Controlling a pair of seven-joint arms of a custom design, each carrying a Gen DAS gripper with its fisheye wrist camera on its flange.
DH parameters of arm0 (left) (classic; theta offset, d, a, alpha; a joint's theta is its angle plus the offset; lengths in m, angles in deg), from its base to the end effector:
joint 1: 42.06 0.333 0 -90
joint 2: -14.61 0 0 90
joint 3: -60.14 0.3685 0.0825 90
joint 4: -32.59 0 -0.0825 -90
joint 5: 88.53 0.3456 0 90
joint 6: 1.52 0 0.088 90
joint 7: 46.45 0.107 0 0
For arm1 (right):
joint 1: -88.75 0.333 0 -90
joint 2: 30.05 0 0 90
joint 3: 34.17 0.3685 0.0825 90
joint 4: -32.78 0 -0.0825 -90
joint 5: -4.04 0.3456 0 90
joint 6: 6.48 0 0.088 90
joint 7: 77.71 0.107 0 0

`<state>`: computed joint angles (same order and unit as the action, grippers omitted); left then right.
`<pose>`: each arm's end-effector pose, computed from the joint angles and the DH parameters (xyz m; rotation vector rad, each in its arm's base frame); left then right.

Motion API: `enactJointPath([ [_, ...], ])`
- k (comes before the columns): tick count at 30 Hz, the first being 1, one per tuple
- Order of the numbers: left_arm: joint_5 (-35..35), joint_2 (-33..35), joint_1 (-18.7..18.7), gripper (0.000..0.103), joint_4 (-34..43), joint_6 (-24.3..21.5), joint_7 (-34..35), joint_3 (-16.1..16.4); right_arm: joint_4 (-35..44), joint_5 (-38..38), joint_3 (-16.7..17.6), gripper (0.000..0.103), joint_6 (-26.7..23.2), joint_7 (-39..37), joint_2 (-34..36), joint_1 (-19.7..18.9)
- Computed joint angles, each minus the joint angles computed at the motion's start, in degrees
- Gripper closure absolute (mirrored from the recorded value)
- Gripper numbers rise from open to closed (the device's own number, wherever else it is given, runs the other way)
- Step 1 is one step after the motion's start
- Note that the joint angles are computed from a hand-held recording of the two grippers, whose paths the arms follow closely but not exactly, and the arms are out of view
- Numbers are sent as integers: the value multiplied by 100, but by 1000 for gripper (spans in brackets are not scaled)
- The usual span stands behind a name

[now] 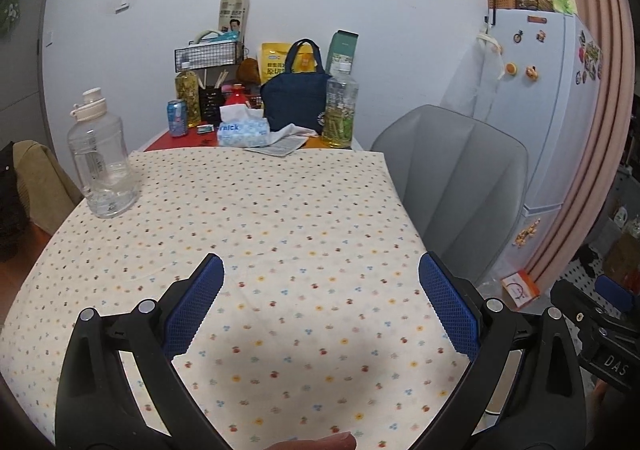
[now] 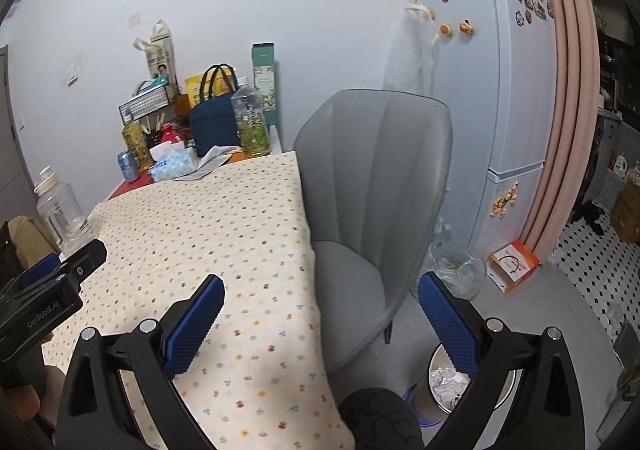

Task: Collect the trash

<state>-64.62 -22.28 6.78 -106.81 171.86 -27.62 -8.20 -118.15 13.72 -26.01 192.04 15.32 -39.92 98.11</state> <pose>0.3929 -0.2708 0.5192 -1.7931 1.3129 -0.8369 0.4207 0.1156 0.5085 -1.6305 1.5132 -0.6840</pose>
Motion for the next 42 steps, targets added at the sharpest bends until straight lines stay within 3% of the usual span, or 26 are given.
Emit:
enactJointPath([
  [8, 33, -137, -281, 6, -182, 9, -63, 223, -158, 585, 646, 8, 67, -399, -190, -460],
  [21, 37, -195, -306, 6, -143, -31, -100, 144, -298, 477, 370, 8, 165, -387, -279, -269],
  [42, 31, -220, -328, 6, -247, 50, -132, 196, -299, 449, 333, 8, 193, -394, -247, -239],
])
